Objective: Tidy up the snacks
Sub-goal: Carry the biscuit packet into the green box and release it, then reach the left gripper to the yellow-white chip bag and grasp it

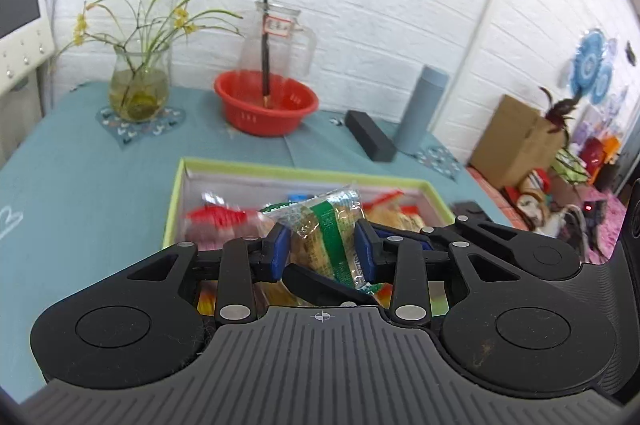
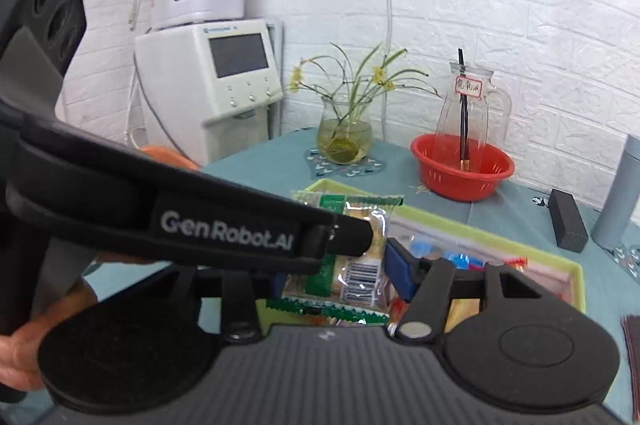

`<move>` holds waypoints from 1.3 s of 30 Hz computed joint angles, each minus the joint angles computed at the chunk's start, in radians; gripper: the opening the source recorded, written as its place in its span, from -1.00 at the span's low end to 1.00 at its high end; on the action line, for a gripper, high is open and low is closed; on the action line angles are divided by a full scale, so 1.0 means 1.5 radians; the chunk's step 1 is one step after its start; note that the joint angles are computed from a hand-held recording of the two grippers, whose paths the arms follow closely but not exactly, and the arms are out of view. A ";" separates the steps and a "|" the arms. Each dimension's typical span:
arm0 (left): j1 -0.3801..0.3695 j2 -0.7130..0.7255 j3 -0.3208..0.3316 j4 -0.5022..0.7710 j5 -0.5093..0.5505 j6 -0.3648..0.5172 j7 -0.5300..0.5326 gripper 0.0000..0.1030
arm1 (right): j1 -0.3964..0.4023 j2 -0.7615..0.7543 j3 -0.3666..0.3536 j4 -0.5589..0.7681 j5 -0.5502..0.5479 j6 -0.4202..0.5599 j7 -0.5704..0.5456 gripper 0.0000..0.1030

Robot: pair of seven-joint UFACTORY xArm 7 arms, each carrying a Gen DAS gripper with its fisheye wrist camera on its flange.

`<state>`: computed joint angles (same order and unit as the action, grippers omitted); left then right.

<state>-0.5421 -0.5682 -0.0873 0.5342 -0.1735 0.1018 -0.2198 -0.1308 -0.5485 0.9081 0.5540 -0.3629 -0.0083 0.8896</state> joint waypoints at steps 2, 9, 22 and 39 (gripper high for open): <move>-0.013 0.068 0.031 0.039 -0.009 0.001 0.018 -0.75 | -0.074 0.066 0.043 0.028 -0.017 -0.017 -0.008 0.22; -0.140 0.118 0.145 0.031 -0.129 -0.058 0.152 -0.28 | -0.174 0.095 0.138 0.031 -0.010 -0.052 -0.044 0.50; 0.024 -0.182 -0.083 -0.106 0.022 -0.008 -0.025 0.22 | 0.194 -0.218 -0.052 -0.096 0.068 0.107 0.045 0.80; -0.074 -0.437 -0.037 -0.294 0.022 0.177 -0.150 0.29 | 0.473 -0.204 -0.046 -0.172 0.118 0.259 0.335 0.81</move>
<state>-0.6527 -1.2243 -0.1429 0.0927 -0.1406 0.3667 -0.4444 0.5783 -0.8542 0.8388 0.2959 -0.1860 0.3807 1.3923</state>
